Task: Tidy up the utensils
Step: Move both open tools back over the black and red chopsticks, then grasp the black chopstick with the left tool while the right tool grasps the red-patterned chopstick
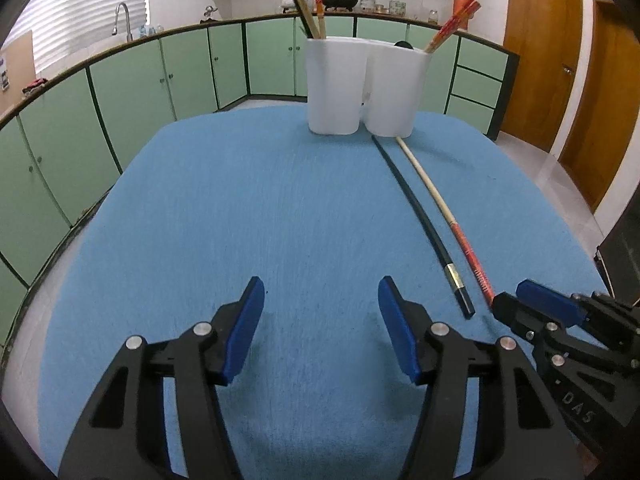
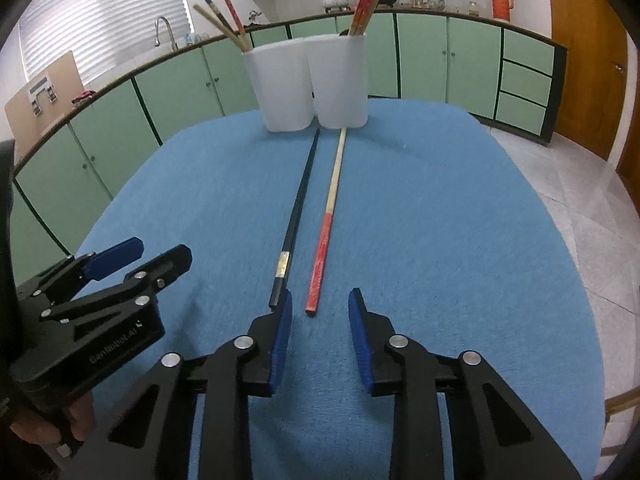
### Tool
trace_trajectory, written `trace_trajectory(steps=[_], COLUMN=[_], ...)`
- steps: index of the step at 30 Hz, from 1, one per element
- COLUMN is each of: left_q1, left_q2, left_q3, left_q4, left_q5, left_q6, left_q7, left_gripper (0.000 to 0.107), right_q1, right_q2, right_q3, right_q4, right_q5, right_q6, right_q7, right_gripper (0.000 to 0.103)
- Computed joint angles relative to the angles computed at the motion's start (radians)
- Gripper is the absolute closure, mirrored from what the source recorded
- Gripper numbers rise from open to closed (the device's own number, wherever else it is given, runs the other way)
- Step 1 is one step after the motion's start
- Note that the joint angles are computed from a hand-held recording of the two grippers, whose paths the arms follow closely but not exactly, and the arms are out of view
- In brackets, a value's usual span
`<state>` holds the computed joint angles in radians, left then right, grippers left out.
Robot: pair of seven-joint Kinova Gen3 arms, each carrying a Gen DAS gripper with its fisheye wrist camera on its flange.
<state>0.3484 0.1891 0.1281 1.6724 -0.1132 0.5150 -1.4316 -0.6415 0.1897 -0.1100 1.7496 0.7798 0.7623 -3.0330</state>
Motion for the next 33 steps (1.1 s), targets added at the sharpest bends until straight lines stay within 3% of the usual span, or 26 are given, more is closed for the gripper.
trace_trajectory(steps=[8, 15, 25, 33], left_q1=[0.008, 0.016, 0.011, -0.006], left_q2=[0.046, 0.070, 0.058, 0.049], left_q3=[-0.002, -0.006, 0.004, 0.048], left_q4=[-0.070, -0.106, -0.093, -0.094], left_q5=[0.001, 0.006, 0.028, 0.134], left_q6=[0.075, 0.117, 0.099, 0.108], left_q7=[0.011, 0.009, -0.008, -0.100], left_gripper=[0.059, 0.059, 0.065, 0.063], right_q1=[0.015, -0.002, -0.004, 0.011], right_q2=[0.012, 0.041, 0.037, 0.002], right_q3=[0.007, 0.017, 0.029, 0.020], right_q4=[-0.011, -0.053, -0.049, -0.010], right_q5=[-0.035, -0.038, -0.045, -0.028], right_q6=[0.000, 0.046, 0.037, 0.042], right_q7=[0.037, 0.049, 0.045, 0.007], right_gripper=[0.087, 0.096, 0.097, 0.097])
